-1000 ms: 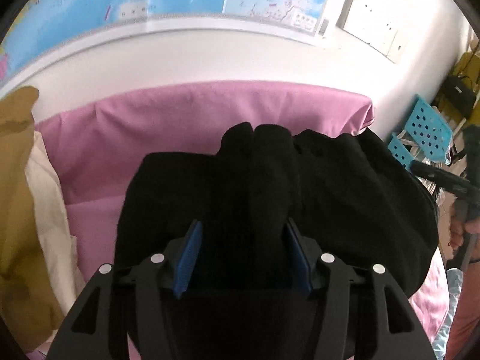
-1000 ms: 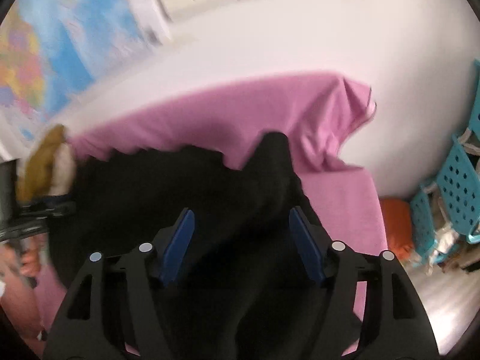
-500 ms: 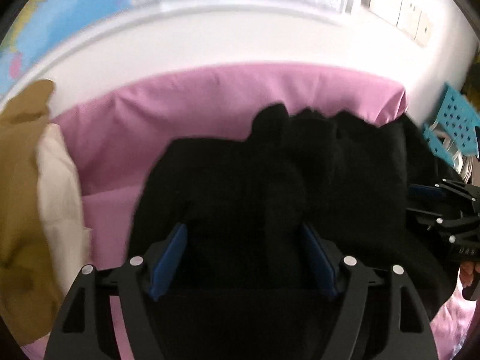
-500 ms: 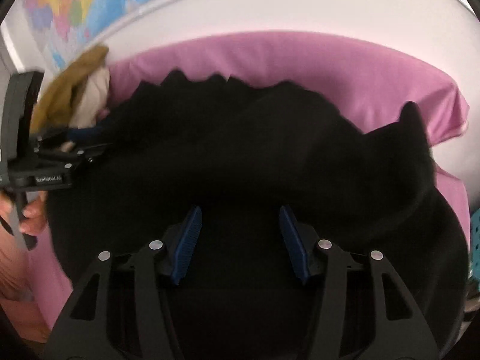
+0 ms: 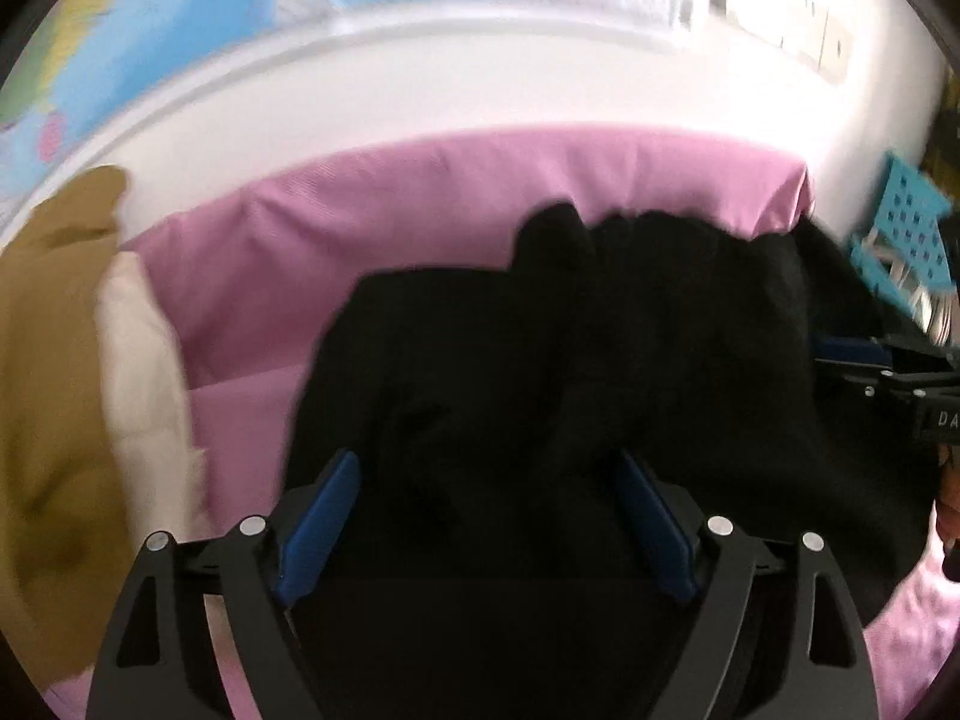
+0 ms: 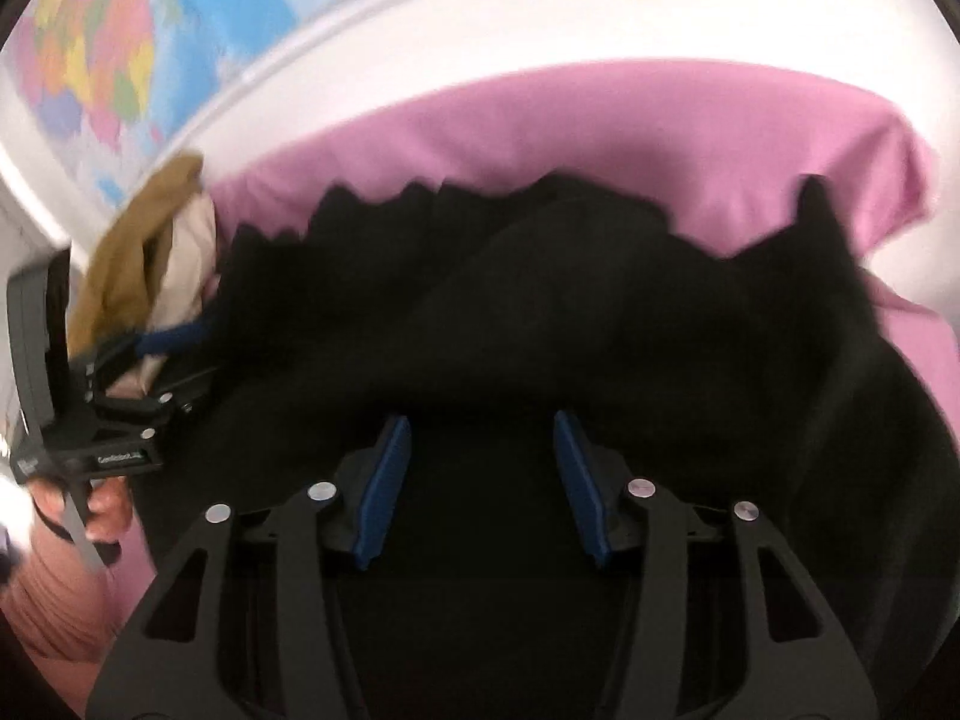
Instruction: Fold large clothes
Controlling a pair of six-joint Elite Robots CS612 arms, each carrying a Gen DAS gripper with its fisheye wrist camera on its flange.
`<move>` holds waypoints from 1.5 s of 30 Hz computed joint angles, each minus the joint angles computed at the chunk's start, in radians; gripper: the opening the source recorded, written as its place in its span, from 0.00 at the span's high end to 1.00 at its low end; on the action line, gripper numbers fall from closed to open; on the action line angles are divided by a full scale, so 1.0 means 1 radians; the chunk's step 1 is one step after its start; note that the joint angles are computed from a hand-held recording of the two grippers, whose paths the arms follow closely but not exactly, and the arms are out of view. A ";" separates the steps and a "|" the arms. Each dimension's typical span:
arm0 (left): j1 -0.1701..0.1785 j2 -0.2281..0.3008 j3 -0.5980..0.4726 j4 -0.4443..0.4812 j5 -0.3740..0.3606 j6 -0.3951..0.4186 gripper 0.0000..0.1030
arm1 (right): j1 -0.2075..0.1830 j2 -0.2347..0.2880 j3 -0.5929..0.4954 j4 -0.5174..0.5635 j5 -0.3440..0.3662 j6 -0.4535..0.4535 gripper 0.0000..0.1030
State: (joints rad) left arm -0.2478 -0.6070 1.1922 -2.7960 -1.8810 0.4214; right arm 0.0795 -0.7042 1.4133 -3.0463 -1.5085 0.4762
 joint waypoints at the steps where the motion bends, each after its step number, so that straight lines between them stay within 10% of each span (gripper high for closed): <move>1: 0.009 -0.011 0.018 -0.024 -0.016 -0.014 0.18 | -0.004 -0.026 0.057 -0.086 0.026 0.024 0.42; 6: 0.076 -0.065 0.136 -0.143 -0.116 -0.067 0.19 | -0.014 -0.107 0.287 -0.421 0.100 0.202 0.29; 13: 0.145 -0.048 0.111 0.209 -0.367 -0.132 0.23 | -0.035 -0.057 0.382 -0.620 0.238 0.538 0.28; 18: 0.139 -0.016 0.064 0.283 -0.482 -0.184 0.22 | -0.041 0.009 0.304 -0.718 0.252 0.630 0.30; 26: 0.104 -0.011 0.057 0.250 -0.455 -0.265 0.15 | -0.034 0.034 0.265 -0.730 0.139 0.718 0.28; 30: 0.101 0.016 0.014 0.251 -0.481 -0.356 0.24 | -0.020 0.017 0.252 -0.625 0.071 0.665 0.37; 32: 0.097 0.020 0.003 0.252 -0.463 -0.378 0.42 | -0.017 0.010 0.248 -0.574 0.058 0.632 0.81; 35: 0.103 0.026 -0.012 0.226 -0.478 -0.411 0.68 | -0.018 -0.002 0.253 -0.592 0.054 0.563 0.84; 40: 0.130 -0.020 0.064 0.050 -0.584 -0.387 0.75 | 0.002 -0.071 0.323 -0.721 0.036 0.390 0.85; 45: 0.154 -0.082 0.165 0.170 -0.635 -0.076 0.71 | 0.009 -0.097 0.421 -0.700 0.123 0.405 0.84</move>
State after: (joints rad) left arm -0.0942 -0.6887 1.3567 -2.6258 -2.5164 0.3456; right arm 0.0885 -0.8016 1.8346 -3.7463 -1.3856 0.8808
